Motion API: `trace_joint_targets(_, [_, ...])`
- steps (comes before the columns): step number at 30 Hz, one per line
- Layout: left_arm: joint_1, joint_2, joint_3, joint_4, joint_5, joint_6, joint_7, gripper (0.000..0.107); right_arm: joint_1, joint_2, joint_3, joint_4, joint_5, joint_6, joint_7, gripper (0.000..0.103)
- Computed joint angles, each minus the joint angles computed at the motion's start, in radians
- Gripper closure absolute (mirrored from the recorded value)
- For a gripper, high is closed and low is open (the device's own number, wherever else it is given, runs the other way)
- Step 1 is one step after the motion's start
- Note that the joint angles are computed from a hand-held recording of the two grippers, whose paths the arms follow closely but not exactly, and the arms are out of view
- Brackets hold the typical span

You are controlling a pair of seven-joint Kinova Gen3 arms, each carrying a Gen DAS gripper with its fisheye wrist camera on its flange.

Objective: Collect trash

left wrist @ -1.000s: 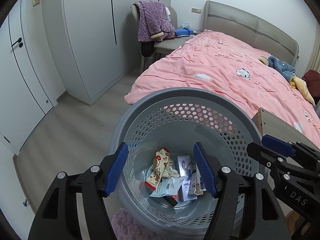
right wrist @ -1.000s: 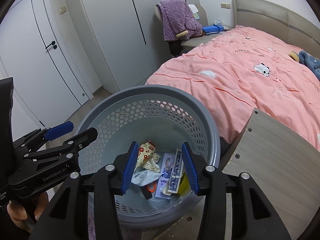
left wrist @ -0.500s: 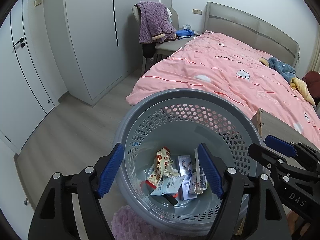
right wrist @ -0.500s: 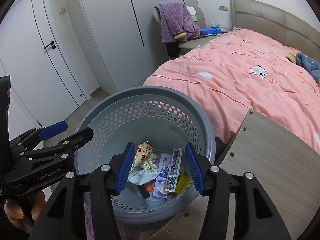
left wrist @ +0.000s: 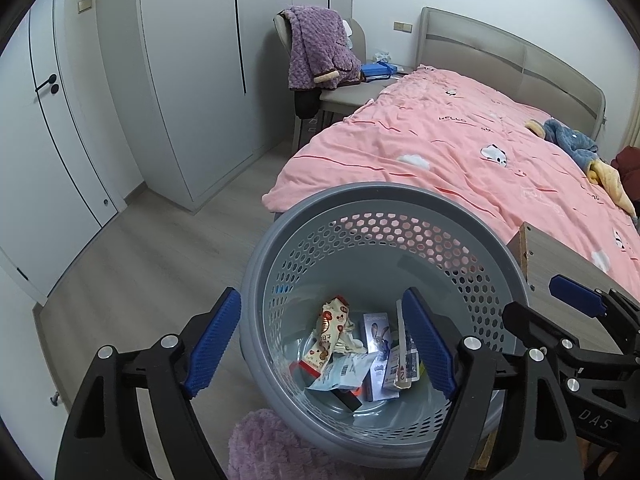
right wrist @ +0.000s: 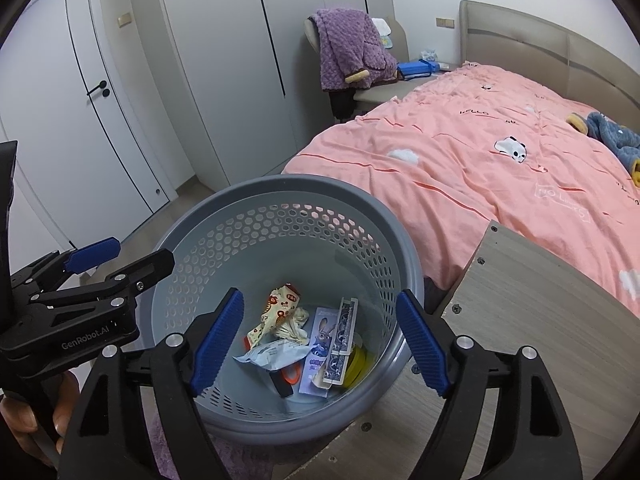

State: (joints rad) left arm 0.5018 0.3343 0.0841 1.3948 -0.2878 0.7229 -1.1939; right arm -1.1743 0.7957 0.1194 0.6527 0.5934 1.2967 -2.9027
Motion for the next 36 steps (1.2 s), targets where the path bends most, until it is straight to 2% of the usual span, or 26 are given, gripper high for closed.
trace_joint_targets(10, [0.008, -0.003, -0.004, -0.002, -0.012, 0.004, 0.014, 0.028, -0.009, -0.002, 0.006, -0.002, 0.01, 0.011, -0.012, 0.022])
trace_joint_targets(22, [0.0, -0.008, 0.003, 0.003, -0.006, -0.003, 0.006, 0.028, -0.011, -0.008, 0.004, 0.008, 0.018, 0.009, -0.018, 0.021])
trace_joint_targets(36, [0.019, -0.023, -0.002, 0.01, -0.043, -0.003, 0.03, 0.028, -0.014, -0.013, 0.004, 0.006, 0.026, 0.018, -0.016, 0.021])
